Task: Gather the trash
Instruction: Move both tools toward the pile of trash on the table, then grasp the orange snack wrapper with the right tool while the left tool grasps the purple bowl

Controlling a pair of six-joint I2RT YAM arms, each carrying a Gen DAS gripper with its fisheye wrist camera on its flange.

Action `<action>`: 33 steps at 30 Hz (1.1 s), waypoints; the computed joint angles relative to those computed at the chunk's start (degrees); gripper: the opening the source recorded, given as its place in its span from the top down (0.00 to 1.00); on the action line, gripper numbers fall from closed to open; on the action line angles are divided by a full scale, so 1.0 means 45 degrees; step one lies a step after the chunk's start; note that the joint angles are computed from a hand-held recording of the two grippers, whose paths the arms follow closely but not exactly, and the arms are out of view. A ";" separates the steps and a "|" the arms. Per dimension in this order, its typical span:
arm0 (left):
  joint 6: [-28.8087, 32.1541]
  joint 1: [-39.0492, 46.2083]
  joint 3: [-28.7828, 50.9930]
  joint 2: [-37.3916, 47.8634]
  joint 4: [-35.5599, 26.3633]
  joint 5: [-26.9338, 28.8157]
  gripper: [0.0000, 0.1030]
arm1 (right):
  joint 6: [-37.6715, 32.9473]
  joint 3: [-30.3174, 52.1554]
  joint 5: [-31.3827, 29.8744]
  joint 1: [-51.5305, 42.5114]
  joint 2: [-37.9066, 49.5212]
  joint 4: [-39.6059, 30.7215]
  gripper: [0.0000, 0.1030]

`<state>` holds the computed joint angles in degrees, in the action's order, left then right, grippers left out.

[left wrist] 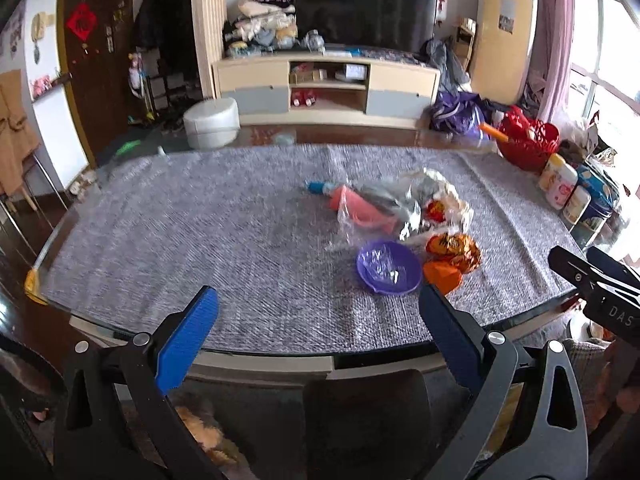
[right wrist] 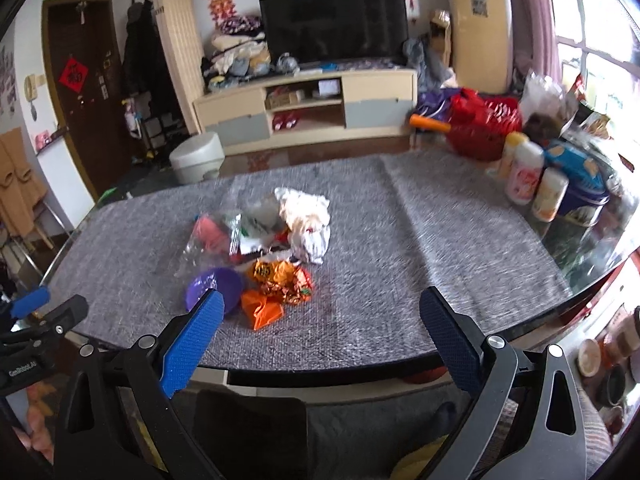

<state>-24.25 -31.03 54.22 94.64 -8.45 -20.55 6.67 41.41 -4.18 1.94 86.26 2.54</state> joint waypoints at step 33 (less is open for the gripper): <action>0.1263 0.0750 0.5066 0.6636 -0.1082 0.3890 0.26 | 0.0112 0.5535 -0.2721 -0.0053 0.6584 -0.1327 0.54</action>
